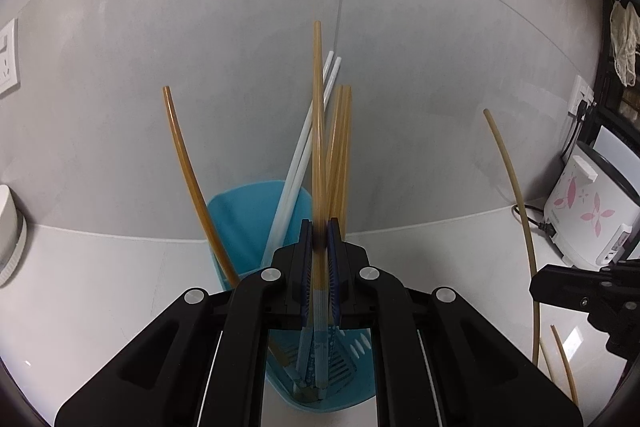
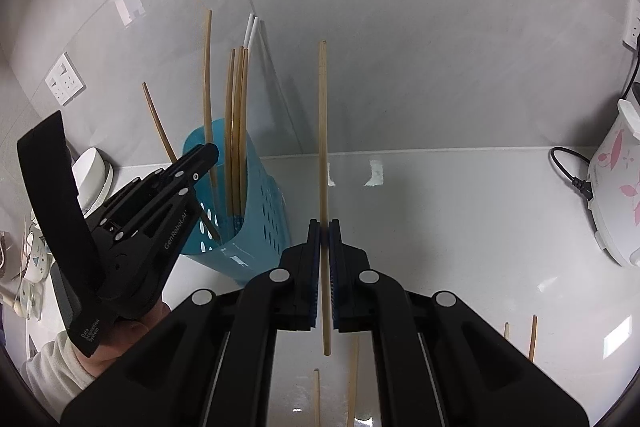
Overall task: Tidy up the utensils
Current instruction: 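Lower the chopstick into the blue holder and open the right tool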
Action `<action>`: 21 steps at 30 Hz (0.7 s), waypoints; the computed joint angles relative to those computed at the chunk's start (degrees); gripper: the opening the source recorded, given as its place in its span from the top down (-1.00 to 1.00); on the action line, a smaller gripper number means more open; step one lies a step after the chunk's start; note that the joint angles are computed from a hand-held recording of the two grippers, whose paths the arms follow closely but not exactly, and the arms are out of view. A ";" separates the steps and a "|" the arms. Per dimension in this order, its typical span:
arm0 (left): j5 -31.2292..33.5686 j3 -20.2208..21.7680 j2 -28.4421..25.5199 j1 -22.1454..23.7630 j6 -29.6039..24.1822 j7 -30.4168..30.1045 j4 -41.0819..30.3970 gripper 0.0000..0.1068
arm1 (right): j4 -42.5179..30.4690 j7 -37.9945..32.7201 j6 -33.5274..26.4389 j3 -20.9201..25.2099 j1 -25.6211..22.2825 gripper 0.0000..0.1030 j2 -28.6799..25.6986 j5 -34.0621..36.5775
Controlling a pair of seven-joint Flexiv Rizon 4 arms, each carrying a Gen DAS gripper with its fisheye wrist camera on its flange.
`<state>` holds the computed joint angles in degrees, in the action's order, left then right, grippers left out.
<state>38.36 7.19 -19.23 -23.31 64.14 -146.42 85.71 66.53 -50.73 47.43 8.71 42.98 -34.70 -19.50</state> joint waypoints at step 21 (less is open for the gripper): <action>-6.95 -5.66 9.32 3.43 -15.47 4.74 3.87 -0.51 | -3.01 -2.82 3.47 0.58 0.36 0.93 -1.86 1.08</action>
<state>31.40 1.54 -9.91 -19.87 48.68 -141.69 89.58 63.53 -53.55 50.91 9.29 43.35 -36.56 -18.42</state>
